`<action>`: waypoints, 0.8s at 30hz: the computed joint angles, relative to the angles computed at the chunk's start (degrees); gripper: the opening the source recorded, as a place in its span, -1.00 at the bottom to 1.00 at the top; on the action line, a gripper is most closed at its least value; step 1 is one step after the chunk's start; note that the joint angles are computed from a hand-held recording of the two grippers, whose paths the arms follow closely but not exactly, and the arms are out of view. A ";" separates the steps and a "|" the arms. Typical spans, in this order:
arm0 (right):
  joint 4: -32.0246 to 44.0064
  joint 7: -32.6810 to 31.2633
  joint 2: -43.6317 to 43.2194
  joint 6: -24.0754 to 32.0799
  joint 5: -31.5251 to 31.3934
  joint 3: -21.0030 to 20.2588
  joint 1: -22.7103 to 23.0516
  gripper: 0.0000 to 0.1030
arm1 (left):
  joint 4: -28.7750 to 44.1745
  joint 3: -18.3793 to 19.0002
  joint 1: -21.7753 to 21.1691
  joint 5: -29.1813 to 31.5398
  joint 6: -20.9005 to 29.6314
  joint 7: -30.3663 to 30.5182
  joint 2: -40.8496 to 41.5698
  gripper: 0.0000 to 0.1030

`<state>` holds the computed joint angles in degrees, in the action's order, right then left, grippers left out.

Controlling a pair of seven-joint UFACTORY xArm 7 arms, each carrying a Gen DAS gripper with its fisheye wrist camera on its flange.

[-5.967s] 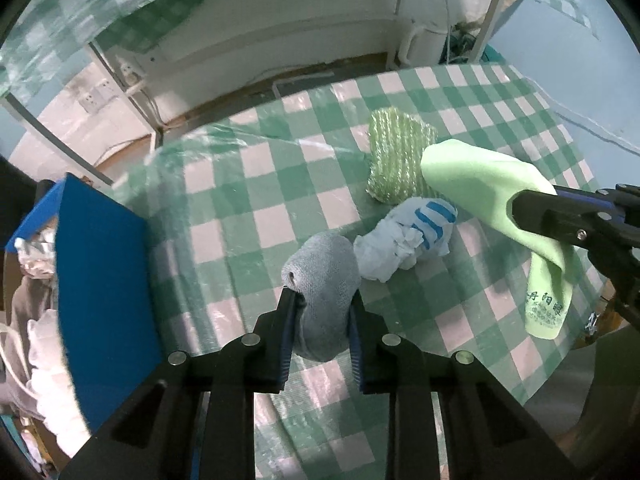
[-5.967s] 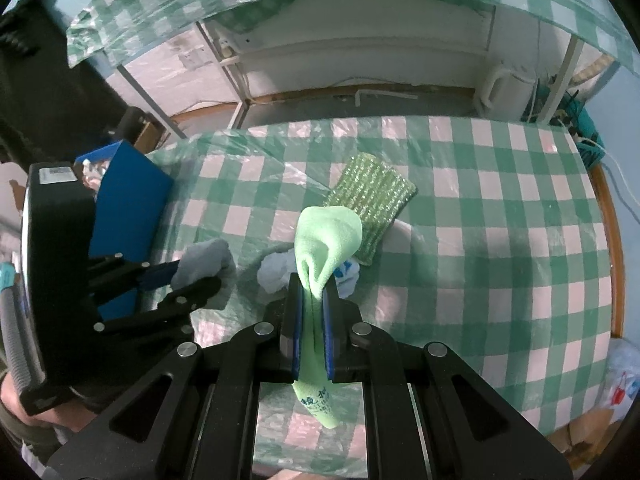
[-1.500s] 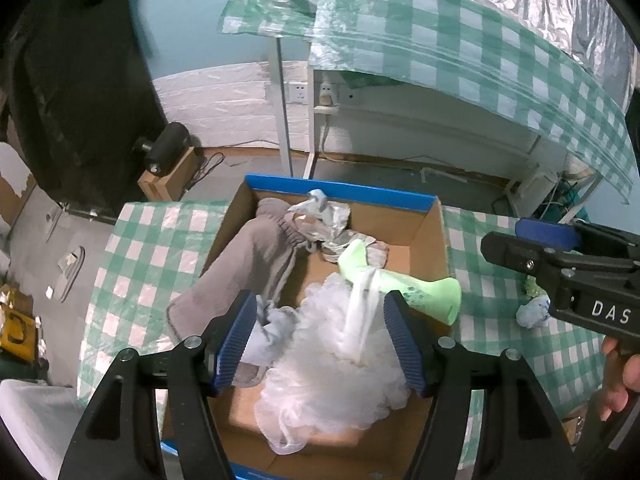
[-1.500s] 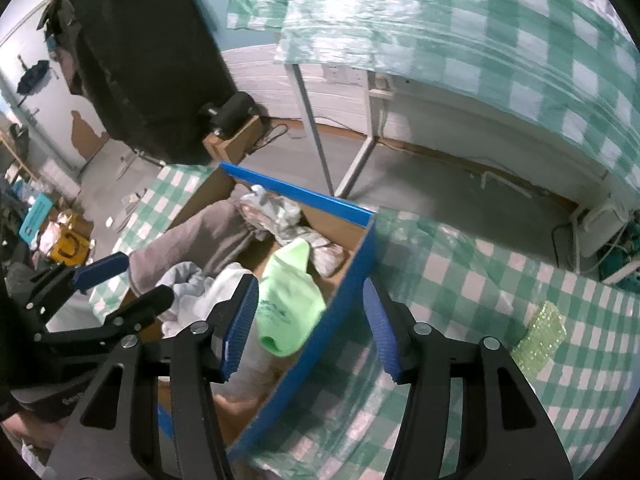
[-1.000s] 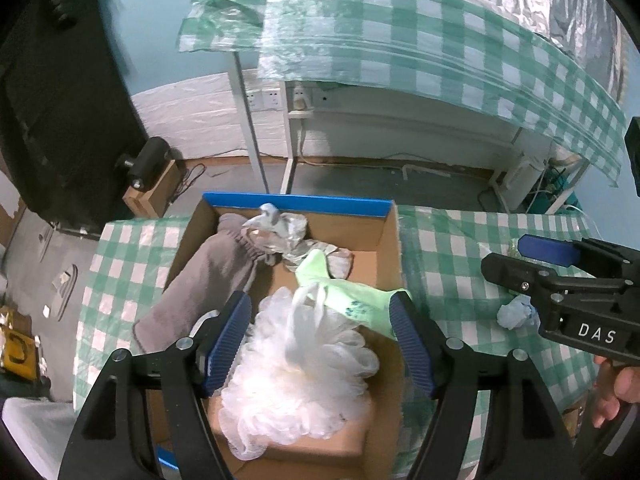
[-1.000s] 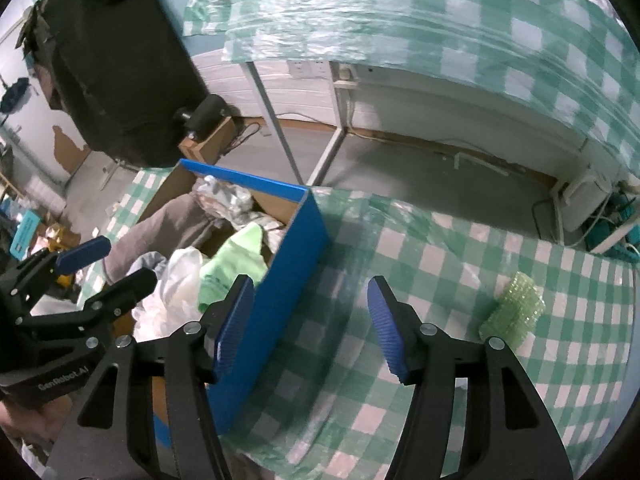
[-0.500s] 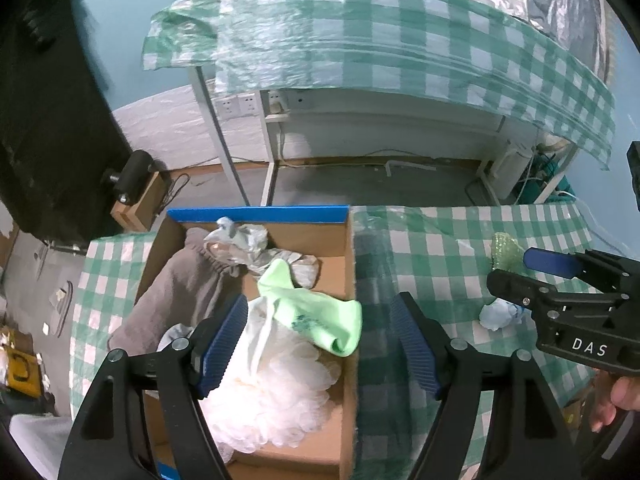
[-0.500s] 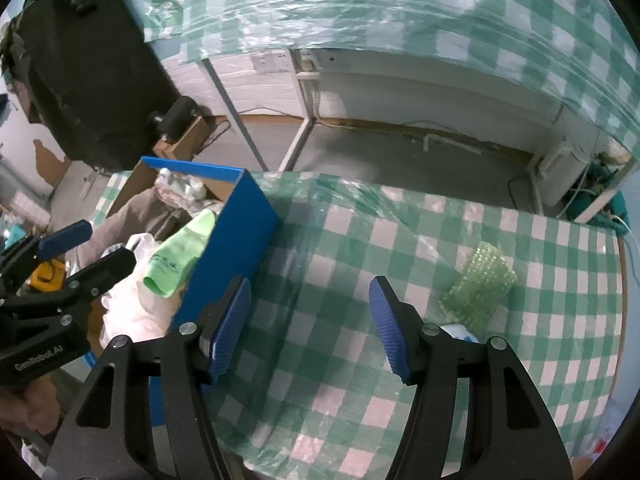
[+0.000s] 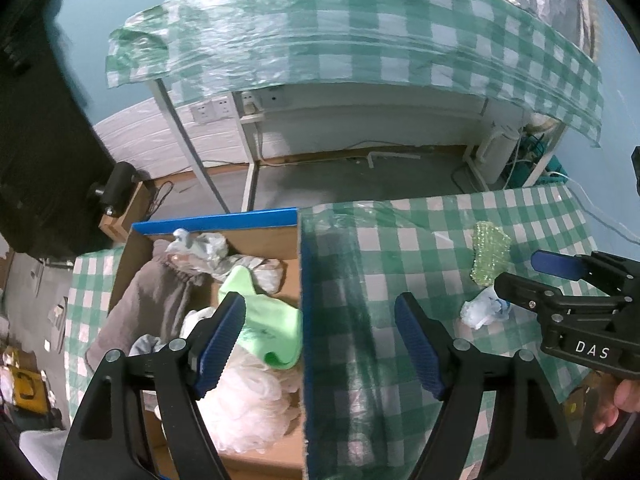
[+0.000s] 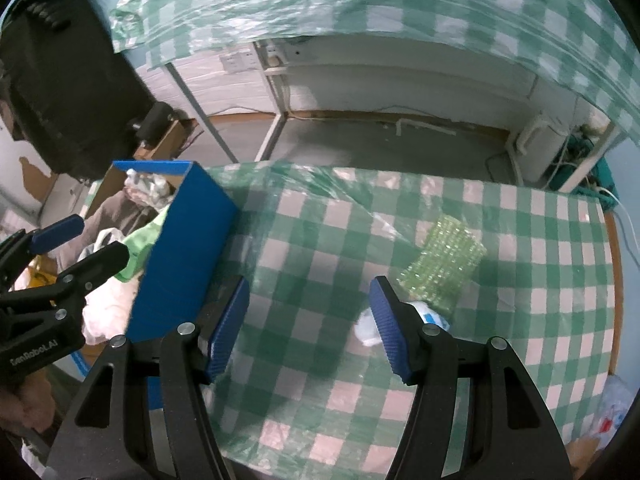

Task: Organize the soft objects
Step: 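Move both grippers back over the white-and-blue bag and green mesh sponge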

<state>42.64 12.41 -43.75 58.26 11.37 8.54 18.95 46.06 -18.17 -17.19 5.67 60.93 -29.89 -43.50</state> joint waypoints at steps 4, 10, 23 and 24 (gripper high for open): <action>-1.33 -0.32 -1.39 1.11 -0.57 -1.06 -0.93 0.21 | 0.91 -0.97 -0.34 0.13 -0.34 -0.37 1.84 0.52; -3.33 -0.88 -3.64 2.69 -1.24 -2.60 -2.90 0.21 | 2.61 -1.92 -1.27 0.41 -0.69 -1.41 5.28 0.52; -6.96 -3.31 -7.96 4.45 -2.64 -5.22 -7.50 0.21 | 6.51 -3.33 -3.87 2.65 -1.37 -4.28 12.87 0.52; -6.99 -3.18 -8.01 4.77 -3.03 -5.02 -7.97 0.21 | 6.77 -3.36 -4.12 2.89 -1.46 -4.39 13.34 0.52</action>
<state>35.65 9.24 -51.76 63.03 8.34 3.52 10.99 52.82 -21.54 -21.31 8.55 59.47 -34.28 -30.17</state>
